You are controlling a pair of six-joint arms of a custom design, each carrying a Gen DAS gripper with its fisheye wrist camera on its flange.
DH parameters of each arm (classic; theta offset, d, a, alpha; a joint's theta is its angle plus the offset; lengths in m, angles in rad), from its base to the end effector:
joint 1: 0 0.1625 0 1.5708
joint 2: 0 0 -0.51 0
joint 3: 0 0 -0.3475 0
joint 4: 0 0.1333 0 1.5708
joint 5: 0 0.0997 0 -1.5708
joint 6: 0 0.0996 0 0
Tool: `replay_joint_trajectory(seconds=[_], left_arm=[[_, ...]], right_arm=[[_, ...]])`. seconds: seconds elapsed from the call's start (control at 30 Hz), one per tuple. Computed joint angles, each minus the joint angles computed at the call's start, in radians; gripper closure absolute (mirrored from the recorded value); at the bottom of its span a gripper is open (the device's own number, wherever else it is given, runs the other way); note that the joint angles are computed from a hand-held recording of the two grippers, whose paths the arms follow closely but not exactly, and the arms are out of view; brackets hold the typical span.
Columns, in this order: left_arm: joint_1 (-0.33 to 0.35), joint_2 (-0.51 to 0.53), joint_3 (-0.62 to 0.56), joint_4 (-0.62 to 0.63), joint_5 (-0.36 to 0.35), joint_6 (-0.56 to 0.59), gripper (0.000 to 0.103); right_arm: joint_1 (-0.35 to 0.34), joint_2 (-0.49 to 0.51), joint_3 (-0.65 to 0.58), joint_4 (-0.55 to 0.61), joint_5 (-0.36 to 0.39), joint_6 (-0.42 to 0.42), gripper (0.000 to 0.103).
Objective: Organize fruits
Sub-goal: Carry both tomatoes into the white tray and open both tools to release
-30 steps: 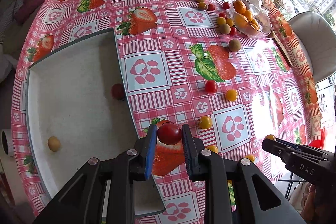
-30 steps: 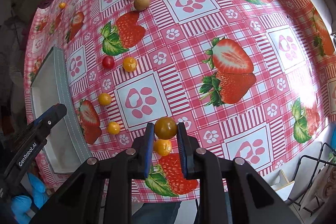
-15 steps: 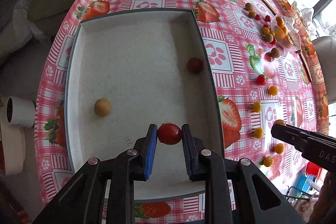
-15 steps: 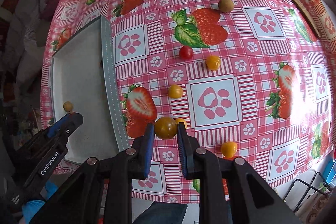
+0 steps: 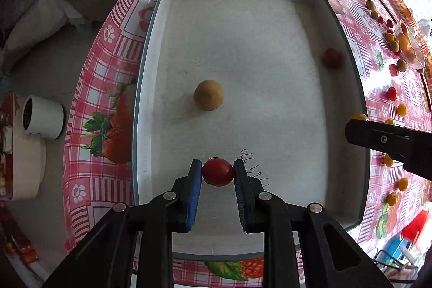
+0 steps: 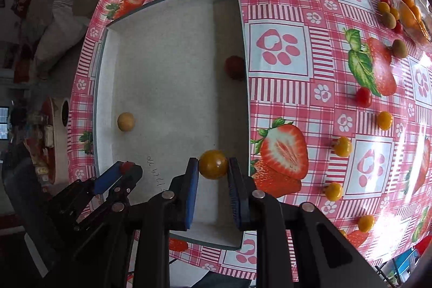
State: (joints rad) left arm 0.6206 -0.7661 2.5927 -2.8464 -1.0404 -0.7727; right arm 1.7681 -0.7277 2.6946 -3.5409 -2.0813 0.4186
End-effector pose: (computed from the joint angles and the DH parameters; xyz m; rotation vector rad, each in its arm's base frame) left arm -0.1532 -0.3353 0.0545 0.3946 2.3643 -0.0525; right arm 0.1510 -0.3234 0.0946 -0.2935 -2.6317 0.2135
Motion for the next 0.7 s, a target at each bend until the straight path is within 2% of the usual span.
replay_joint_trajectory(seconds=[0.2, 0.53, 0.6, 0.7], left_arm=[[0.014, 0.015, 0.003, -0.02, 0.005, 0.007, 0.077], [0.0, 0.034, -0.004, -0.017, 0.006, 0.011, 0.077], [-0.007, 0.036, -0.008, -0.007, 0.006, 0.008, 0.077], [-0.015, 0.041, -0.017, 0.02, 0.022, 0.011, 0.076]], right_arm=[[-0.014, 0.036, -0.055, 0.061, -0.023, -0.013, 0.079], [-0.034, 0.076, -0.082, 0.077, -0.059, -0.023, 0.078], [-0.035, 0.082, -0.088, 0.075, -0.06, -0.031, 0.077], [-0.031, 0.077, -0.101, 0.091, -0.045, -0.035, 0.069]])
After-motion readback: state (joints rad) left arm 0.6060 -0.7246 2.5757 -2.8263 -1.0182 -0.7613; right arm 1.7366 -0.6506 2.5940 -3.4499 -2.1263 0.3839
